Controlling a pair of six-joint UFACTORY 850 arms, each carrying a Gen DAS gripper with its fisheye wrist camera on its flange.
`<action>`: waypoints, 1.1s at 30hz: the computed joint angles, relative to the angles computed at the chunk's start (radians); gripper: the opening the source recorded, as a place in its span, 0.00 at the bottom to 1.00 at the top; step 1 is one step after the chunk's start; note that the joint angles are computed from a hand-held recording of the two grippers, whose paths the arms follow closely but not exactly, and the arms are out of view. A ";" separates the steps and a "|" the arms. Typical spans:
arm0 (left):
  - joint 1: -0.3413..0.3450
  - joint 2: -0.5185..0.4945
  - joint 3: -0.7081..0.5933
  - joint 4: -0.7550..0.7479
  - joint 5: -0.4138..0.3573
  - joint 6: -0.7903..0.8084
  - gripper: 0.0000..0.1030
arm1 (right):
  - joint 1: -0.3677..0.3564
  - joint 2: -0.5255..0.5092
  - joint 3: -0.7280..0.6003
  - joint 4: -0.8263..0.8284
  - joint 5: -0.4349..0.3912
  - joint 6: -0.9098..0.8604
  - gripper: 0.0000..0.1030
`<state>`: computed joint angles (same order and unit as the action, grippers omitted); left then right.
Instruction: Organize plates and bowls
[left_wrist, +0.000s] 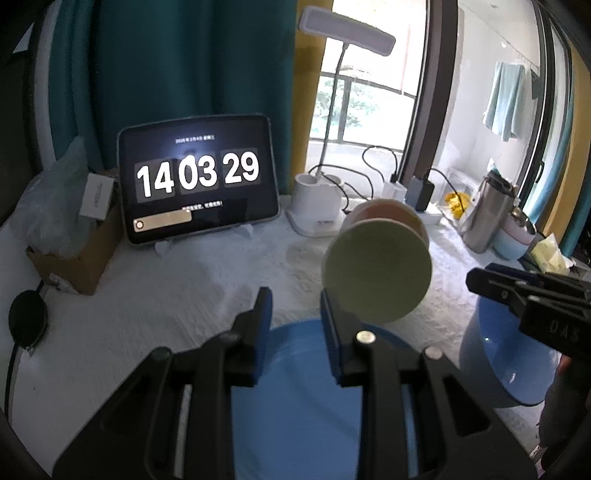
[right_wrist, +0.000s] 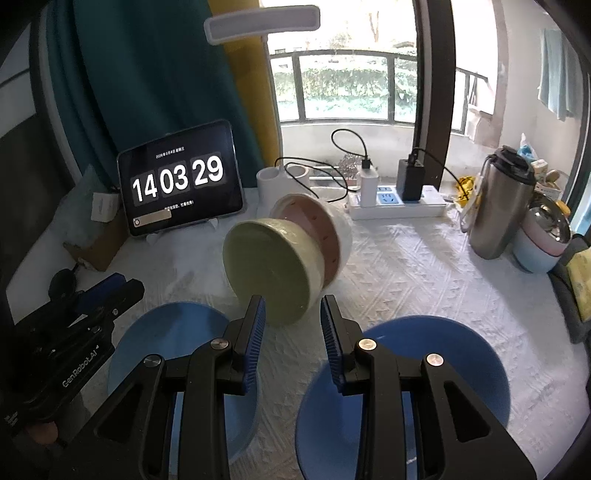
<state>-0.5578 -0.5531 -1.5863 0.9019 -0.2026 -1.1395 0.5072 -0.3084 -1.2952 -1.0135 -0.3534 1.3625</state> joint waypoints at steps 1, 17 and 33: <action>0.004 -0.010 -0.011 -0.057 0.001 0.057 0.28 | 0.000 -0.007 -0.006 0.007 -0.001 -0.007 0.32; 0.035 -0.150 -0.194 -0.694 -0.067 0.707 0.44 | -0.033 -0.136 -0.147 0.311 -0.034 -0.252 0.39; 0.044 -0.419 -0.652 -0.980 -0.417 1.033 0.44 | -0.060 -0.222 -0.263 0.495 -0.108 -0.255 0.42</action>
